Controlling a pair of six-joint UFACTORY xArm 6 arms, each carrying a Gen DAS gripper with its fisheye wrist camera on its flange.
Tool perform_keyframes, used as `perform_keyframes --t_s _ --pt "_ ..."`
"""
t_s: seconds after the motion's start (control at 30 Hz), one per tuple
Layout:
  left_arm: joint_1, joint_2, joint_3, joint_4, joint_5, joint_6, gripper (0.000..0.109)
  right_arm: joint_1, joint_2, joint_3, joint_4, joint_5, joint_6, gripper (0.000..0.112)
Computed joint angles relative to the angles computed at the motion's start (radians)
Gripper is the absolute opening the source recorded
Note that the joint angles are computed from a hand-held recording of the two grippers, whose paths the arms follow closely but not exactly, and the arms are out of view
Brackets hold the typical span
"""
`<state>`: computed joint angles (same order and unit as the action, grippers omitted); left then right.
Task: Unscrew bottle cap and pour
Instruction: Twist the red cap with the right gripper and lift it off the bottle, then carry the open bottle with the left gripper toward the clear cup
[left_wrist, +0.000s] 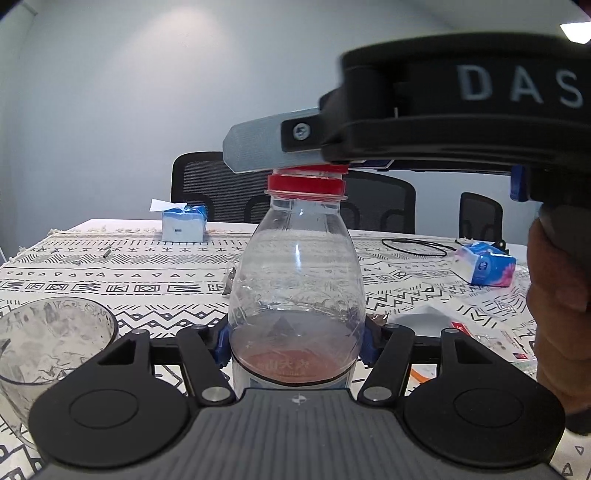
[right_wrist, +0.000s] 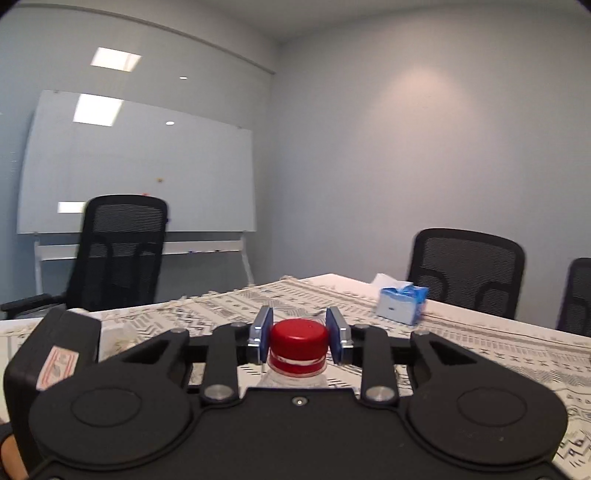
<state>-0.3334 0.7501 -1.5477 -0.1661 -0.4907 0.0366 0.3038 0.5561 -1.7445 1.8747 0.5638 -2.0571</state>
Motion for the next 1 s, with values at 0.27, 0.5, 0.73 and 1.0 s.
perform_keyframes --t_s 0.27,0.5,0.73,1.0 --pt "0.006 0.004 -0.009 0.021 0.011 -0.013 0.059 -0.137 0.109 -0.156 -0.279 0.32 0.233 0.053" --pt "0.002 0.007 -0.014 0.003 0.014 0.001 0.059 -0.164 0.054 -0.071 -0.271 0.326 0.19 0.054" --pt "-0.006 0.008 -0.015 -0.02 0.01 0.032 0.059 -0.132 0.047 -0.056 -0.213 0.302 0.172 0.055" --pt "-0.009 -0.009 0.001 -0.037 0.022 0.039 0.06 -0.138 -0.027 0.058 -0.097 0.257 0.161 0.061"
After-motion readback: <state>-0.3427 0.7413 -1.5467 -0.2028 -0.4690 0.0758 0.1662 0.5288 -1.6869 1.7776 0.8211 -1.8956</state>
